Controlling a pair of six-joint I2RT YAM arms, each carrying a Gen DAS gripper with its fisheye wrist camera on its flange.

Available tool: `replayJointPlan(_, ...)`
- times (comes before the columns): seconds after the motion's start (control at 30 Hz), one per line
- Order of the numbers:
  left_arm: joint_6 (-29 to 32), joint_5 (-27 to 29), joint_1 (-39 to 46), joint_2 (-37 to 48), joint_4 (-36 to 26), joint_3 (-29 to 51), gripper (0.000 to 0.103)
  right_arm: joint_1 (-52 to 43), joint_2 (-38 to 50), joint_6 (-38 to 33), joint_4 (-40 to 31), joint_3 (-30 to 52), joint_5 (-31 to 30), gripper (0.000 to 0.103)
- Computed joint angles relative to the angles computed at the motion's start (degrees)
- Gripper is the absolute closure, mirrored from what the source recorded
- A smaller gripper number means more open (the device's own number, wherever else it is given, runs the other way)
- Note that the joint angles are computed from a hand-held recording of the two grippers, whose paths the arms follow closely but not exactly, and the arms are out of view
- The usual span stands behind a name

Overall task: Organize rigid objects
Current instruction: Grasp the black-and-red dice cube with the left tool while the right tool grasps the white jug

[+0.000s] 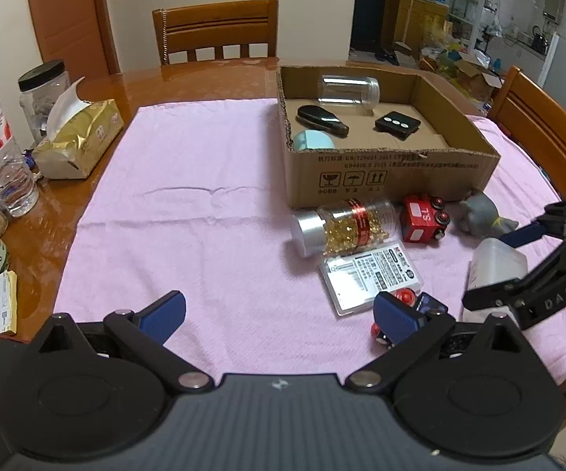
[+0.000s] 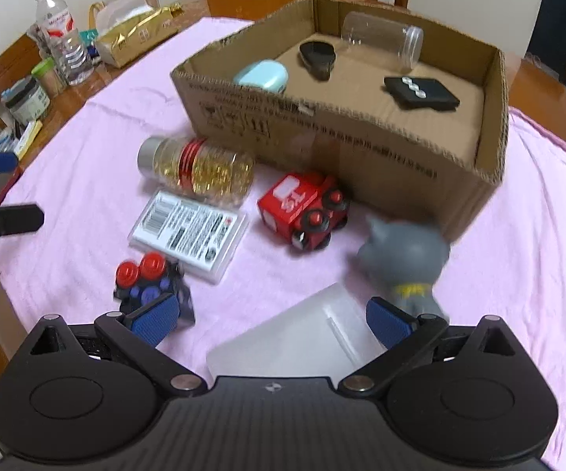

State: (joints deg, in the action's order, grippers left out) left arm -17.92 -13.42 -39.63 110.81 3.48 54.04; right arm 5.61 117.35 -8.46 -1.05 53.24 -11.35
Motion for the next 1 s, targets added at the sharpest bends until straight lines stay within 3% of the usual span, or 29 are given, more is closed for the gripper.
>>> replayJointPlan(0.17, 1.5, 1.2, 0.0, 1.6, 0.0, 1.1, 0.002, 2.0, -2.8, 3.3, -3.4, -3.4, 2.8, 0.0)
replayJointPlan(0.43, 2.9, 3.6, -1.4, 6.1, -1.8, 6.6, 0.002, 6.0, -0.4, 10.5, 1.6, -7.5, 9.2, 0.0)
replayJointPlan(0.57, 4.8, 5.4, -2.5, 8.7, -3.0, 9.8, 0.002, 6.9, -0.4, 9.4, 4.9, -9.4, 11.9, 0.0)
replayJointPlan(0.8, 13.7, 7.7, -4.3, 12.3, -2.8, 11.7, 0.002, 5.5, -1.6, 6.4, 11.4, -13.9, 10.6, 0.0)
replayJointPlan(0.9, 16.2, 9.5, -4.4, 13.7, -3.9, 12.9, 0.007, 5.4, -1.5, 5.7, 14.0, -15.0, 10.3, 0.0)
replayJointPlan(1.0, 17.5, 10.5, -4.6, 15.3, -4.3, 14.0, 0.02, 5.0, -1.6, 4.8, 16.1, -16.1, 9.8, 0.0)
